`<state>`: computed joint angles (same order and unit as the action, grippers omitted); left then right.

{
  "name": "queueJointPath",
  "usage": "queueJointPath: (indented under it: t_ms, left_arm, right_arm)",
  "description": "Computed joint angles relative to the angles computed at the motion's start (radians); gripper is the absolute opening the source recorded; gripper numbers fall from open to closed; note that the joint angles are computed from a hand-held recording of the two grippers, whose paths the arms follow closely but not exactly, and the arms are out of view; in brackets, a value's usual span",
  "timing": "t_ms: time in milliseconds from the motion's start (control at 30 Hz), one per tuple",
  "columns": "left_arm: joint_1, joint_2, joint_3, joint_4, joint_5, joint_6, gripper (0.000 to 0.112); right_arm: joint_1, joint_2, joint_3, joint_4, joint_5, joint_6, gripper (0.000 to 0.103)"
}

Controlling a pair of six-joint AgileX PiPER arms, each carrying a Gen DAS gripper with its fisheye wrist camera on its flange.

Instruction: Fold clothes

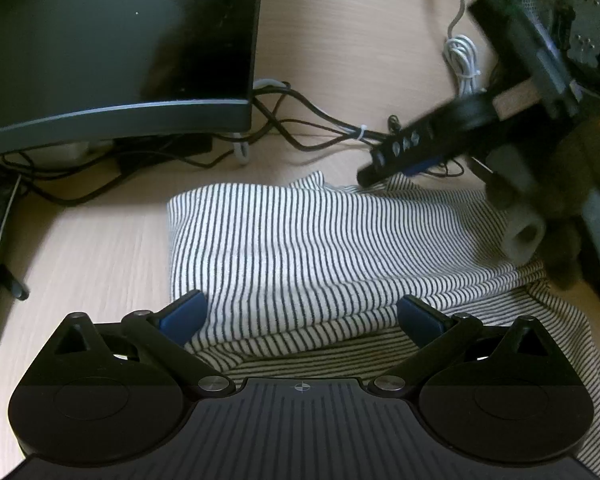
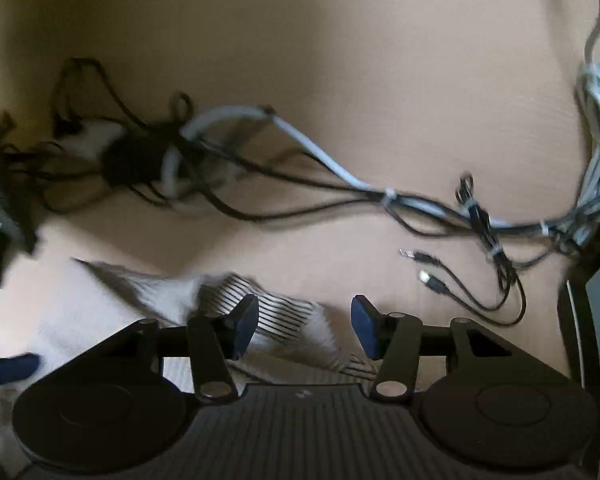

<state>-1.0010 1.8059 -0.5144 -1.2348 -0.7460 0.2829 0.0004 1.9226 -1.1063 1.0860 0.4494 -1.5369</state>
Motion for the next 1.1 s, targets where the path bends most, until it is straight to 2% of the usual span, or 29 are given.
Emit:
queueJointPath:
  t_ms: [167, 200, 233, 300, 367, 467, 567, 667, 700, 733, 800, 833, 933, 1033, 1100]
  left_arm:
    - [0.004, 0.000, 0.011, 0.028, -0.006, -0.037, 0.103]
    - [0.004, 0.000, 0.013, 0.030, -0.007, -0.042, 0.103]
    - [0.004, -0.001, 0.014, 0.032, -0.008, -0.045, 0.103]
    - [-0.001, -0.002, 0.015, 0.024, -0.012, -0.042, 0.103]
    - [-0.012, -0.021, 0.029, 0.012, -0.020, -0.052, 0.103]
    - [-0.031, -0.158, 0.112, -0.005, 0.013, -0.151, 0.103]
    - [-0.120, -0.346, 0.230, -0.082, -0.037, -0.251, 0.103]
    - [-0.249, -0.493, 0.286, -0.276, -0.141, -0.212, 0.103]
    - [-0.252, -0.530, 0.293, -0.302, -0.141, -0.196, 0.103]
    - [-0.253, -0.568, 0.298, -0.326, -0.140, -0.179, 0.103]
    - [-0.231, -0.609, 0.285, -0.347, -0.124, -0.122, 0.103]
    - [-0.213, -0.612, 0.266, -0.357, -0.108, -0.079, 0.103]
    - [-0.148, -0.585, 0.194, -0.362, -0.037, 0.066, 0.103]
    - [0.042, -0.477, 0.125, -0.281, 0.127, 0.157, 0.103]
    - [0.142, -0.375, 0.031, -0.375, 0.196, 0.286, 0.103]
  right_arm:
    - [-0.037, 0.067, -0.051, -0.021, 0.083, 0.033, 0.049]
    - [-0.039, 0.061, -0.051, -0.028, 0.095, 0.033, 0.042]
    - [-0.040, 0.052, -0.048, -0.034, 0.108, 0.032, 0.027]
    - [-0.044, 0.024, -0.035, -0.046, 0.132, 0.032, 0.006]
    - [-0.062, -0.025, -0.016, -0.048, 0.184, 0.032, 0.006]
    - [-0.156, -0.142, 0.038, -0.036, 0.346, 0.009, 0.006]
    - [-0.288, -0.270, 0.120, -0.044, 0.523, -0.039, 0.006]
    - [-0.441, -0.362, 0.244, -0.105, 0.651, -0.111, 0.005]
    - [-0.487, -0.374, 0.285, -0.136, 0.673, -0.134, 0.005]
    - [-0.522, -0.378, 0.326, -0.160, 0.672, -0.161, 0.005]
    - [-0.558, -0.374, 0.417, -0.182, 0.610, -0.217, 0.004]
    - [-0.568, -0.365, 0.447, -0.186, 0.581, -0.235, 0.001]
    - [-0.603, -0.329, 0.513, -0.167, 0.521, -0.315, 0.000]
    - [-0.611, -0.325, 0.523, -0.132, 0.514, -0.337, 0.000]
    - [-0.610, -0.356, 0.528, -0.113, 0.513, -0.326, 0.000]
